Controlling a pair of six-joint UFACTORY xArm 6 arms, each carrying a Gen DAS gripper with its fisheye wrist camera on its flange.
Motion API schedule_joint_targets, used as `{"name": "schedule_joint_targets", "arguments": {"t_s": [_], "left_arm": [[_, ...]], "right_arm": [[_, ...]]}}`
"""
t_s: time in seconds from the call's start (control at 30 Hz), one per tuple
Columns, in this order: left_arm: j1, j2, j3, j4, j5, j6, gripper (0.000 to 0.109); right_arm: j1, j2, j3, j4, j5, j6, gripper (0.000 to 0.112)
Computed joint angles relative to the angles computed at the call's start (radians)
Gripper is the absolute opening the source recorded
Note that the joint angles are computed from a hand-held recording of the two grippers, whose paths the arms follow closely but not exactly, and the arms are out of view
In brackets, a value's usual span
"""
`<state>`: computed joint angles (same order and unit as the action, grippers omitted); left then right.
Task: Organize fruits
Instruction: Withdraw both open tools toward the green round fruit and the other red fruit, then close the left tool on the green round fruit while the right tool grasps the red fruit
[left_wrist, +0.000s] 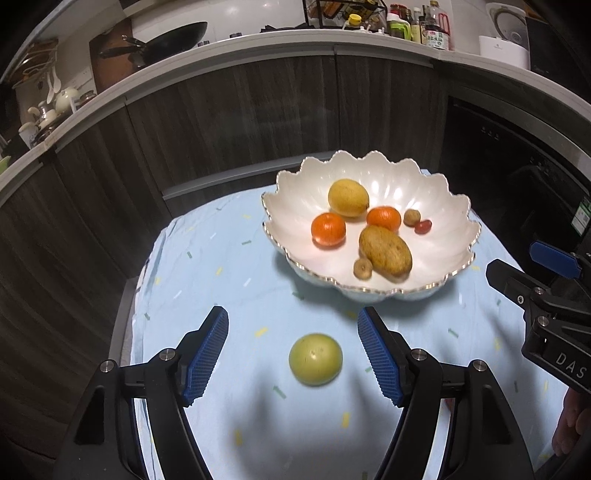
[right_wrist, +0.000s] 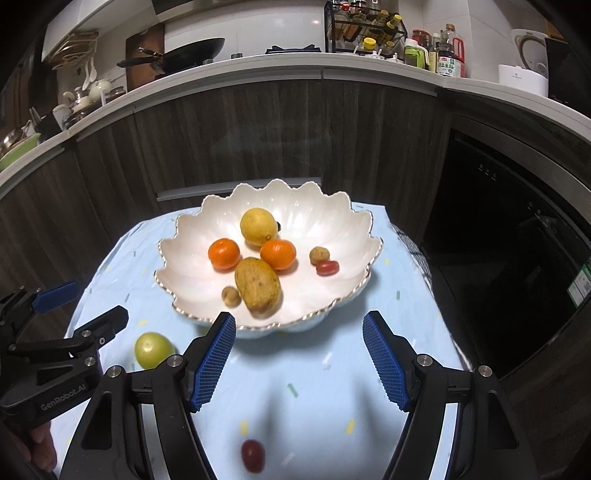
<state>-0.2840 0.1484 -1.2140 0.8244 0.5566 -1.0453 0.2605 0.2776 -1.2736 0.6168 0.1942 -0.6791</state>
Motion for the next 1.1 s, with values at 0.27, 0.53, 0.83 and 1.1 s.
{"name": "schedule_joint_targets", "arguments": {"t_s": [0.27, 0.53, 0.83, 1.1], "left_arm": [[0.020, -0.026, 0.079, -0.021, -0.066, 0.029, 0.072], [0.037, 0.002, 0.101, -0.069, -0.144, 0.135, 0.072], [0.052, 0.059, 0.087, -0.125, -0.206, 0.215, 0.072], [0.065, 0.105, 0.070, -0.180, -0.256, 0.268, 0.071]], "right_arm": [[0.018, -0.053, 0.120, -0.089, -0.042, 0.116, 0.072], [0.032, -0.073, 0.188, -0.137, -0.039, 0.175, 0.072], [0.010, -0.051, 0.203, -0.282, 0.016, 0.326, 0.071], [0.011, -0.038, 0.215, -0.360, 0.039, 0.401, 0.059]]}}
